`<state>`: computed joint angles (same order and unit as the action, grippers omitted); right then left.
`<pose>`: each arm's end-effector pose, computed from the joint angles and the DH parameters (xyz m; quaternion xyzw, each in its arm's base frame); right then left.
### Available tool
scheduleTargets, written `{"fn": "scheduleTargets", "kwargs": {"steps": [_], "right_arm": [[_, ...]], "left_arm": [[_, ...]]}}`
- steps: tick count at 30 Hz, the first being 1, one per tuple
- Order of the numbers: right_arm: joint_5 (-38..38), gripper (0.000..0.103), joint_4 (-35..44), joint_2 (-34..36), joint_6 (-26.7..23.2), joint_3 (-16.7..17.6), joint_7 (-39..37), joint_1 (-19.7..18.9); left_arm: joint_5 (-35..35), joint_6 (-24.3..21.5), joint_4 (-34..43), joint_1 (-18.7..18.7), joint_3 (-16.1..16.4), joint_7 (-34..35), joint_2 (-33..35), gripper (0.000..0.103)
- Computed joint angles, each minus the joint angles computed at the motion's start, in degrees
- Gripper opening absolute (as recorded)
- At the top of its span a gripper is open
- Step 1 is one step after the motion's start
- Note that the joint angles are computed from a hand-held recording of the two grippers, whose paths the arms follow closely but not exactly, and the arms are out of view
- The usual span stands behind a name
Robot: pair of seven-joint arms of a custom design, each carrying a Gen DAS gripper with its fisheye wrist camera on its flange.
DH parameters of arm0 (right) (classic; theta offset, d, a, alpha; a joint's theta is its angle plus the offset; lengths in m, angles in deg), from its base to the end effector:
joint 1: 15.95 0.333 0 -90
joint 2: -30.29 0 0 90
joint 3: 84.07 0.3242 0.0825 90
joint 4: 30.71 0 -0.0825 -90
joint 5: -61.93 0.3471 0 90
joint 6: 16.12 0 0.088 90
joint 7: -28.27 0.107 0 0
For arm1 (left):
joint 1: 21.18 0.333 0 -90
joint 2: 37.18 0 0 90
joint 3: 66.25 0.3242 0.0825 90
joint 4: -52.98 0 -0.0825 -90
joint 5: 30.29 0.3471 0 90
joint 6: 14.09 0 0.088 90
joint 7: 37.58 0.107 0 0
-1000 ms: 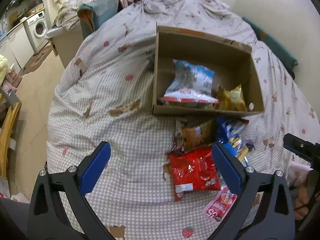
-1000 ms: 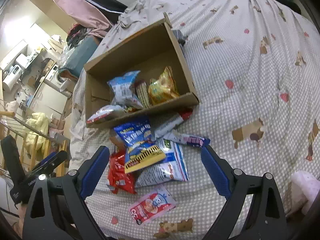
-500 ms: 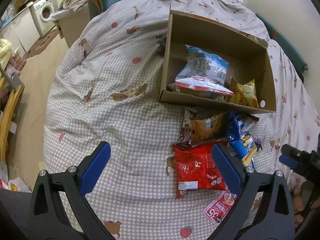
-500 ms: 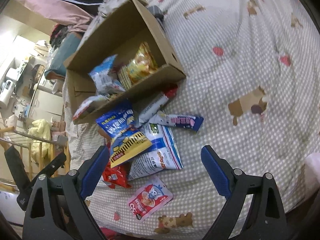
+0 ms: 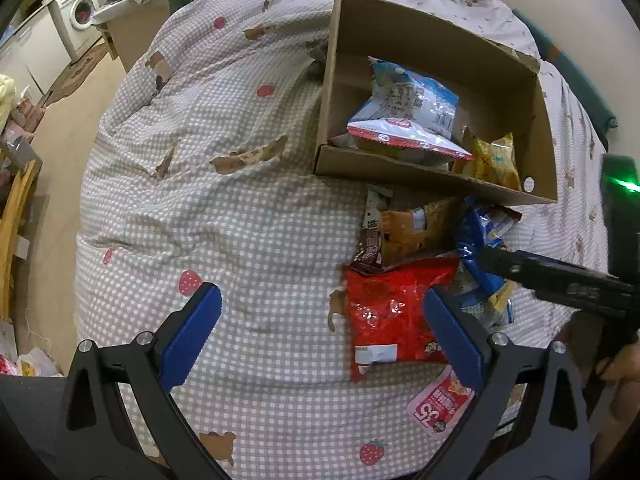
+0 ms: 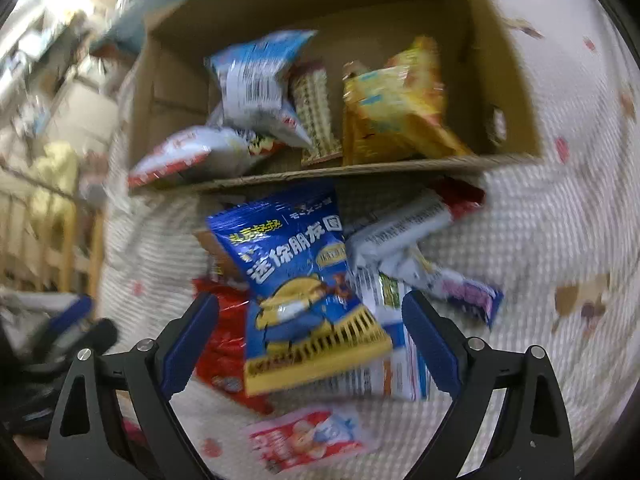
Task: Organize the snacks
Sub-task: 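Withdraw both open tools back toward the remaining snack pile, then grasp the red bag with left tool while right tool grasps blue cartoon bag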
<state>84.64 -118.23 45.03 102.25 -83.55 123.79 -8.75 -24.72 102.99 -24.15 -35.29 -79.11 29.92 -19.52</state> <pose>0.6257 0.1045 0.5581 -0.6517 0.7224 0.0603 0.2230 0.5928 -0.2672 0.6085 -0.6645 0.7207 -0.1796 0.0820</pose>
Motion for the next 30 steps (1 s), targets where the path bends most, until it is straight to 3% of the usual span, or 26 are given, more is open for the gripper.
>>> {"fn": "scheduleTargets", "kwargs": {"steps": [2, 4, 7, 10, 23, 27, 30], "right_arm": [[-0.91, 0.092, 1.67, 1.58, -1.5, 0.31, -0.76, 0.38], [-2.47, 0.072, 1.96, 1.8, -2.4, 0.29, -1.02, 0.99], [-4.46, 0.057, 0.81, 0.71, -1.62, 0.2, -2.12, 1.69], [-2.72, 0.051, -2.06, -1.51, 0.35, 0.08, -3.07, 1.11], [6.47, 0.046, -19.79, -17.55, 10.02, -1.92, -4.41, -1.78], [7.38, 0.046, -21.38, -18.6, 11.16, -2.45, -2.32, -2.25], [7.39, 0.046, -21.0, -18.38, 11.1, -2.46, -2.5, -2.27]], "left_arm": [[-0.29, -0.62, 0.33, 0.07, 0.01, -0.27, 0.34, 0.1], [-0.33, -0.79, 0.55, 0.07, 0.03, -0.42, 0.6, 0.1], [0.59, -0.62, 0.95, -0.38, 0.06, -0.54, 1.0, 0.1], [0.94, -0.79, 1.28, -0.68, -0.05, -0.38, 1.44, 0.1], [-4.83, -2.28, 3.76, 0.08, -1.18, -0.81, 4.96, 0.1], [-5.88, -6.6, 8.3, -1.34, -2.39, 2.41, 9.17, 0.1], [-6.3, -7.15, 9.19, -2.55, -2.49, 2.25, 10.88, 0.1]]}}
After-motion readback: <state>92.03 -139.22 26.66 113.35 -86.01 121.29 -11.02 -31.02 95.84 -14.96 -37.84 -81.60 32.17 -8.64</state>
